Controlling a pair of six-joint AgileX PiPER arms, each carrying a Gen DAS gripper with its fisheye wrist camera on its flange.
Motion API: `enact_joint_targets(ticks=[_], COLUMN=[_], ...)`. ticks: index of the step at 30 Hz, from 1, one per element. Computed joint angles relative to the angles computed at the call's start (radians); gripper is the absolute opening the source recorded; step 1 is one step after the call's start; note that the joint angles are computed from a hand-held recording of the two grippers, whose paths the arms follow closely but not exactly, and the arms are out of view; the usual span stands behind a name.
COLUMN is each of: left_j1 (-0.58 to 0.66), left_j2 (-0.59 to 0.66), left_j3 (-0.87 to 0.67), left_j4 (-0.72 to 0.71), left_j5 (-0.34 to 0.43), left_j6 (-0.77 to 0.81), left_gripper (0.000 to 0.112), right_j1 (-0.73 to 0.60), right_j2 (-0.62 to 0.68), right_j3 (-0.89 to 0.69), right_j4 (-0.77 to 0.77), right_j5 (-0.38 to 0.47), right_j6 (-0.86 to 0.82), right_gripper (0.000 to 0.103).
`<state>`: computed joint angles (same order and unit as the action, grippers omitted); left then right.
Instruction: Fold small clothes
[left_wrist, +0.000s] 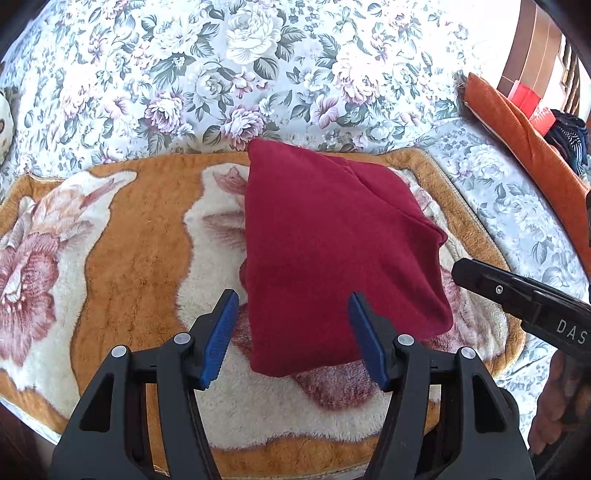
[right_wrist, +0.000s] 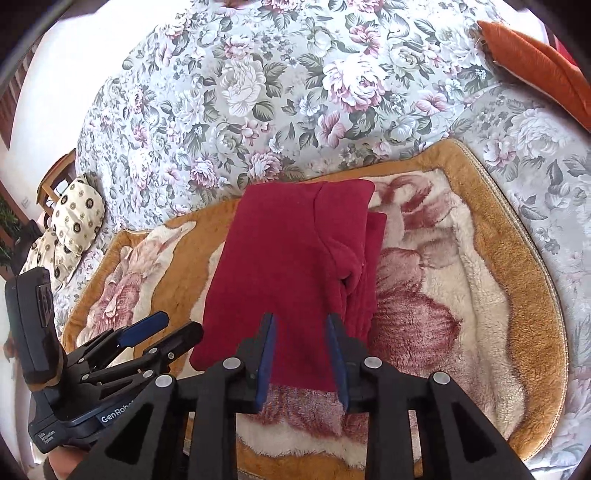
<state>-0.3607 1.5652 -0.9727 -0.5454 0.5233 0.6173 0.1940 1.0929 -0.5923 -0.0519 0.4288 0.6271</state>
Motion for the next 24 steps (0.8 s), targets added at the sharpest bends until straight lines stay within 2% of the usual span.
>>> enact_joint_targets(ticks=[5, 8, 12, 16, 18, 24], left_j1=[0.02, 0.043, 0.043, 0.062, 0.069, 0.061], left_j2=[0.014, 0.019, 0.027, 0.038, 0.038, 0.076], left_j3=[-0.018, -0.023, -0.035, -0.058, -0.067, -0.131], left_j4=[-0.051, -0.115, -0.091, -0.104, -0.119, -0.086], left_j5=[0.047, 0.074, 0.084, 0.116, 0.124, 0.145], left_j6=[0.03, 0.067, 0.043, 0.035, 0.04, 0.013], left_gripper=[0.07, 0.07, 0.07, 0.07, 0.07, 0.07], right_j1=[0.001, -0.012, -0.045, -0.058, -0.074, -0.12], right_j2=[0.013, 0.017, -0.014, -0.032, -0.027, 0.002], right_j3=[-0.011, -0.009, 0.017, 0.019, 0.015, 0.025], right_j4=[-0.015, 0.006, 0.03, 0.028, 0.069, 0.144], right_j5=[-0.01, -0.022, -0.047, -0.023, -0.014, -0.034], right_j6=[0.016, 0.001, 0.025, 0.026, -0.035, -0.113], right_gripper=[0.029, 0.029, 0.03, 0.035, 0.04, 0.044])
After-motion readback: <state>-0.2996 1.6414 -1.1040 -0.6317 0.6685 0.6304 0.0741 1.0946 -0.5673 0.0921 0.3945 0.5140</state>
